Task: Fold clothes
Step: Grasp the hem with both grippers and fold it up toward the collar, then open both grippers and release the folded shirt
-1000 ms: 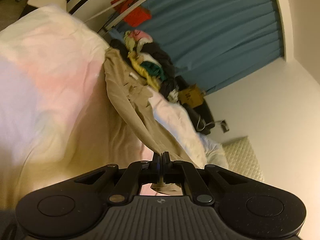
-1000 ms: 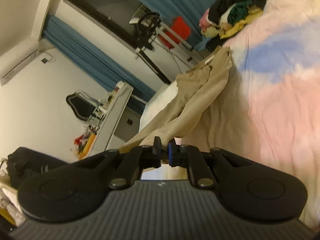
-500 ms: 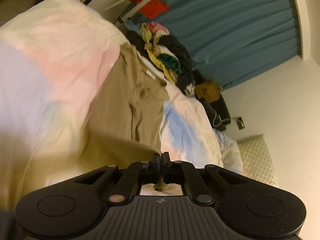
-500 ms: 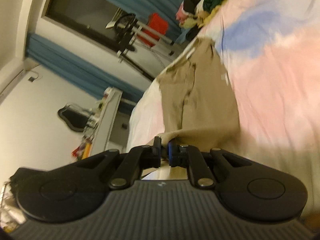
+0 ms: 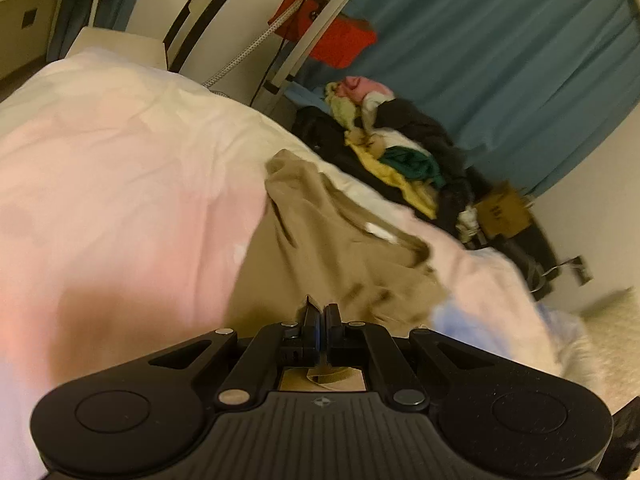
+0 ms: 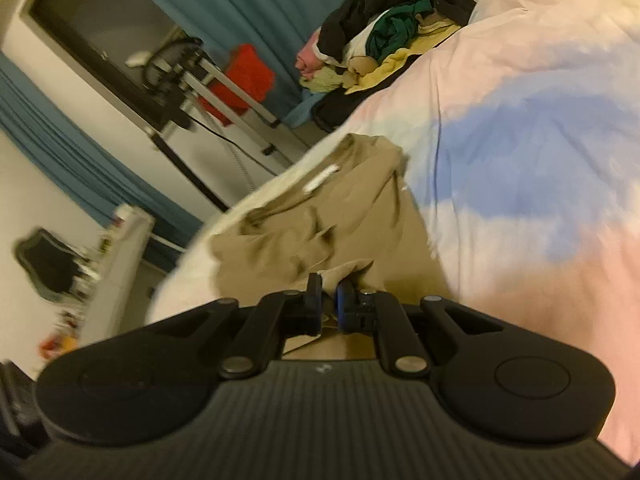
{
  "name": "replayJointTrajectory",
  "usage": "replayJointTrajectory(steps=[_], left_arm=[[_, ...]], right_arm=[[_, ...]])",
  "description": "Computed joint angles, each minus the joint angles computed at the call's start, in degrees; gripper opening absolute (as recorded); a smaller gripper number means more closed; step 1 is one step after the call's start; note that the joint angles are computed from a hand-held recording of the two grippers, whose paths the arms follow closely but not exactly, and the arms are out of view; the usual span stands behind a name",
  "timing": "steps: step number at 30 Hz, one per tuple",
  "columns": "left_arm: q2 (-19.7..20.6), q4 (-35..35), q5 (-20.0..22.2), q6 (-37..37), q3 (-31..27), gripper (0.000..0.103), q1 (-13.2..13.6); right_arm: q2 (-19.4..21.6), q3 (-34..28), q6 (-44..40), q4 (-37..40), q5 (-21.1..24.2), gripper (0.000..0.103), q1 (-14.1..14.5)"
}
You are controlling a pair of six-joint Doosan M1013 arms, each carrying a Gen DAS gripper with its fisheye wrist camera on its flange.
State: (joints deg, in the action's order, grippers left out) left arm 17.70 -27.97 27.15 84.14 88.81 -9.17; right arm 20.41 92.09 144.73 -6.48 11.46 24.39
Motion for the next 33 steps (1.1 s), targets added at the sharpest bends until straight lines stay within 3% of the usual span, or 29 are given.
replayJointTrajectory(steps=[5,10,13,15,17,18,20,22,26,28,33], left_arm=[[5.3,9.6,-2.7,-2.9,-2.6,0.003,-1.6],[5.6,21.4,-5.7,-7.5,-1.7,0.005,-3.5],[4.1,27.5,-6.0,-11.5,-0.8,0.022,-4.6],[3.0,31.8,-5.9,-14.4,-0.3,0.047,-5.3],[1.7,36.5,-5.9,-17.7,0.4,0.058,-6.2],[0.7,39.7,-6.2,-20.2,1.0,0.068,-6.7],[-1.7,43.2,-6.8,-22.8,2.5,0.08,-7.7],[-4.4,48.6,-7.8,-27.1,4.4,0.083,-8.8],[-10.3,61.8,-10.6,-38.8,9.0,0.102,-11.2],[-13.0,67.6,-11.9,-43.9,11.3,0.102,-12.2],[-18.2,90.7,-12.5,-65.8,17.2,0.103,-15.4]], right_arm=[[5.9,-4.3,-7.4,1.7,3.4,0.011,-1.0],[7.3,-4.1,-16.9,10.4,2.1,0.011,-1.8],[6.5,-4.1,-16.6,8.6,3.3,0.012,-1.6],[5.6,-4.1,-14.4,5.7,4.5,0.014,-1.2],[4.4,-3.8,-11.0,1.7,5.3,0.024,-0.7],[3.3,-3.2,-8.8,-1.5,5.3,0.03,-0.3],[0.9,-1.3,-1.6,-10.9,4.1,0.061,0.8],[-1.5,0.7,8.0,-22.7,3.3,0.074,2.0],[-6.6,4.9,23.8,-41.9,3.0,0.074,4.5],[-8.6,6.7,31.9,-50.9,3.7,0.074,5.9],[-12.8,11.8,54.4,-75.0,7.0,0.074,9.6]])
